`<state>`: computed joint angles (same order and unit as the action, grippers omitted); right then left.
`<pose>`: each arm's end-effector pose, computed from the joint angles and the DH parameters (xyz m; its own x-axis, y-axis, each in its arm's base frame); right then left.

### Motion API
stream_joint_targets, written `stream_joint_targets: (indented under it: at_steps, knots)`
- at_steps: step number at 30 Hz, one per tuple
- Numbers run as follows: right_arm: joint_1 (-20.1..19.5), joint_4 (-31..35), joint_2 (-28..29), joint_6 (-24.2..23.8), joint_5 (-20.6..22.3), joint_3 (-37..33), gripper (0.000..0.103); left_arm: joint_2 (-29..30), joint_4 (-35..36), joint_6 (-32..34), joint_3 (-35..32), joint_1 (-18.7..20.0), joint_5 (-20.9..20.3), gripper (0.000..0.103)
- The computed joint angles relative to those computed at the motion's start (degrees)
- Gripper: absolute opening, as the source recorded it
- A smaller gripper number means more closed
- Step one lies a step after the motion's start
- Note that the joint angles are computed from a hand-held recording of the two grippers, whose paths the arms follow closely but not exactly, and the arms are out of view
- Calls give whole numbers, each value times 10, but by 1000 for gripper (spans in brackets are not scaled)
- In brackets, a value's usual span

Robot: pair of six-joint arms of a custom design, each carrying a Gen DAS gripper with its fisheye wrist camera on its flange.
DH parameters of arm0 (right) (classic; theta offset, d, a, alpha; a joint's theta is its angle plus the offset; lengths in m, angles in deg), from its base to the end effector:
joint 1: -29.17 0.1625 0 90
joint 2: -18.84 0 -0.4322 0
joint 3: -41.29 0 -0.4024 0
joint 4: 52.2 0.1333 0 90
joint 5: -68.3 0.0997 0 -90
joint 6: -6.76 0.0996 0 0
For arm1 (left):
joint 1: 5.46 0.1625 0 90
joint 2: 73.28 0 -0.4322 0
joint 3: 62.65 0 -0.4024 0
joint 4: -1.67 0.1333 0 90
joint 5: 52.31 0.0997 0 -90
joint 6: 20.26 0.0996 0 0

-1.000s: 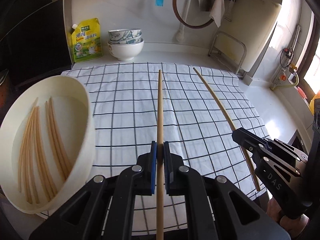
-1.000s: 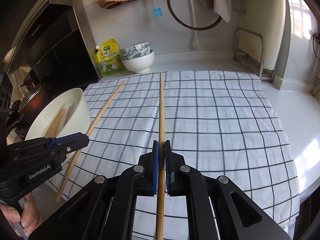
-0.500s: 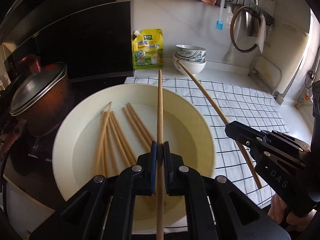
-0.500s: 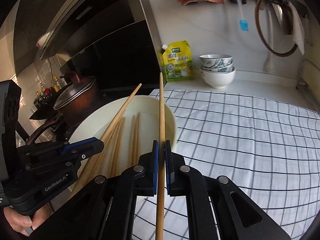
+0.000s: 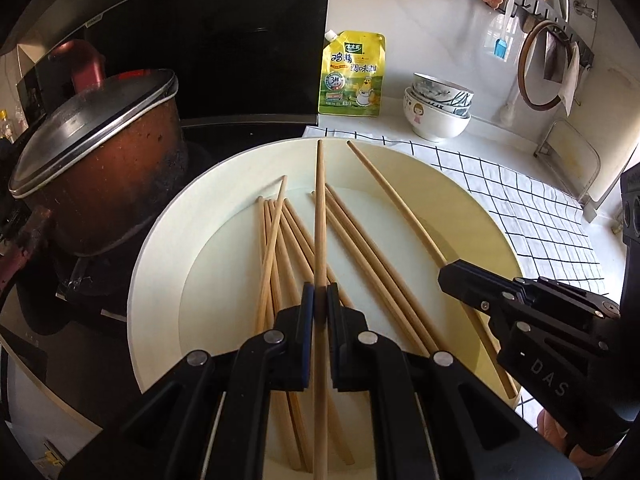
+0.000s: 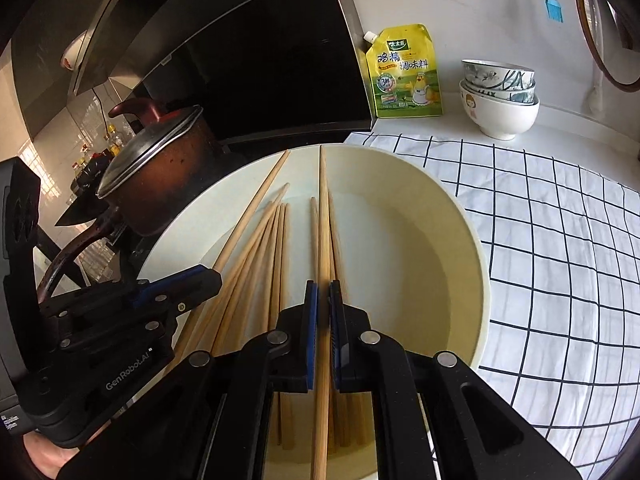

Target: Organize utensils

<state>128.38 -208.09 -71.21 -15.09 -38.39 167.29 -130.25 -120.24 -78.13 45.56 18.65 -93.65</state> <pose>0.1769 -0.4367 0.3255 -0.8473 -0.3293 0.4167 -0.4892 0.7895 -0.3706 -0.4260 -0.4186 0.1160 -0.7523 0.0482 -0.6571 0.4217 0.8015 -0.4239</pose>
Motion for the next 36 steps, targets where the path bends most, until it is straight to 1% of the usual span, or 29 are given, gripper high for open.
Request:
stream_joint_targets:
  at_steps: [1, 2, 3, 4, 5, 6, 14, 18, 23, 28, 36]
  knots:
    - [0, 2, 1, 1, -1, -1, 6, -1, -2, -3, 2, 1, -3, 8]
    - [0, 0, 1, 1, -3, 0, 6, -2, -3, -6, 4, 2, -4, 11]
    - [-2, -8, -1, -1, -3, 3, 7, -3, -2, -11, 6, 2, -3, 22]
    - [-2, -12, -3, -4, -6, 4, 7, -5, -1, -16, 9, 1, 0, 28]
    - [-3, -15, -5, -6, -8, 5, 7, -7, 1, -24, 13, -1, 4, 41]
    - [-4, -16, -8, -7, -8, 7, 7, -9, 6, -32, 15, -4, 10, 43]
    - [-4, -25, -42, -23, -10, 28, 8, -14, 35, -61, 16, -18, 23, 43]
    - [-1, -29, -58, -29, -8, 39, 15, -15, 48, -71, 15, -23, 21, 43]
    - [0, -31, -72, -34, -10, 48, 17, -16, 65, -87, 12, -29, 22, 46]
    - [-3, -30, -84, -39, -10, 53, 21, -13, 74, -89, 8, -35, 22, 47]
    - [-13, -21, -100, -38, 0, 57, 23, -6, 89, -93, 1, -42, 20, 50]
